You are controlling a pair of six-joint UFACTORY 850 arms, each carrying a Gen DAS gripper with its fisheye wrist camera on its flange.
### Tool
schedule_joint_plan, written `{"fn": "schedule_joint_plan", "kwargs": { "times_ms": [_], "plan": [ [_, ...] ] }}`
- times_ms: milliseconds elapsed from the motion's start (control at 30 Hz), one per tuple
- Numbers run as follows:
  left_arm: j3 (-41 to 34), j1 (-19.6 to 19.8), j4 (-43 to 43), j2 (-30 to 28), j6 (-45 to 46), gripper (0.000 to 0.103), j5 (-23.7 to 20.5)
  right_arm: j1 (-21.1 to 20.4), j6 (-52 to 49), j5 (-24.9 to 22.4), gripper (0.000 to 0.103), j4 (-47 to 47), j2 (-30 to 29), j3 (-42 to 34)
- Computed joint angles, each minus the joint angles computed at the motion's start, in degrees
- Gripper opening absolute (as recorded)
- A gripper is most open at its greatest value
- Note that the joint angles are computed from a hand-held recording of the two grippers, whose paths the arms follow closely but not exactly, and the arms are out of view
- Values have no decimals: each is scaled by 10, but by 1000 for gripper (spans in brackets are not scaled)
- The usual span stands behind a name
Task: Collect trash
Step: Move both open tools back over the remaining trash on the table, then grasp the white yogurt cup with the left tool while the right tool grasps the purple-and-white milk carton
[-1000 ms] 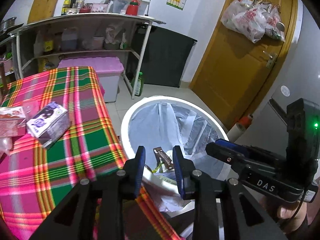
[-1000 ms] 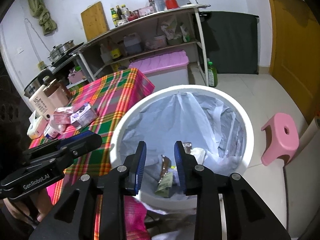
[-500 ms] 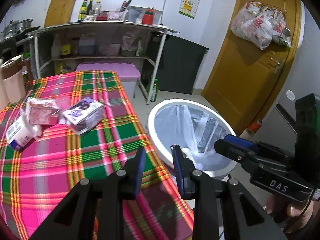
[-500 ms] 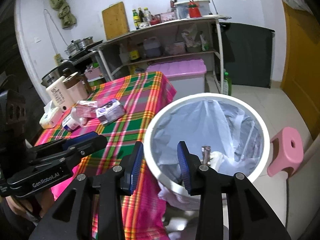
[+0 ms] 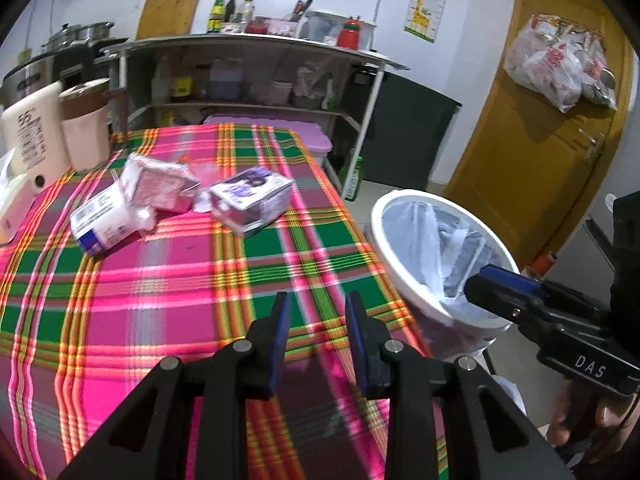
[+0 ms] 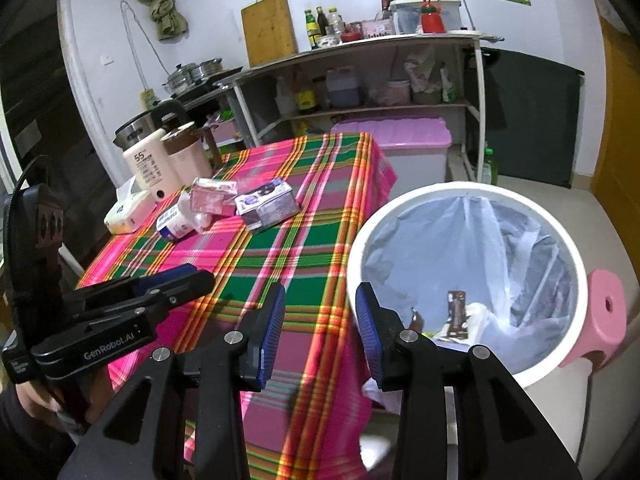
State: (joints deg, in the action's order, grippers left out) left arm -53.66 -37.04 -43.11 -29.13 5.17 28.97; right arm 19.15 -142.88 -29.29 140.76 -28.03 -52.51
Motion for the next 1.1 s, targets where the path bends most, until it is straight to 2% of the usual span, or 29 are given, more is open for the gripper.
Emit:
{"fn": "schedule_joint_plan", "kwargs": {
  "times_ms": [300, 367, 467, 767, 900, 1100],
  "plan": [
    [34, 17, -2, 17, -14, 29, 6, 16, 13, 4, 38, -13, -16, -22],
    [39, 21, -8, 20, -9, 30, 10, 19, 17, 4, 42, -18, -19, -28],
    [48, 29, -6, 25, -12, 36, 17, 25, 25, 4, 51, -28, -24, -37],
    [67, 66, -22, 40, 23, 41, 35, 43, 46, 21, 51, -56, -45, -74],
    [71, 85, -25, 46, 51, 46, 52, 49, 62, 29, 51, -73, -56, -91],
    [67, 130, 47, 42, 37, 56, 47, 57, 78, 41, 51, -85, -74, -116]
  ]
}}
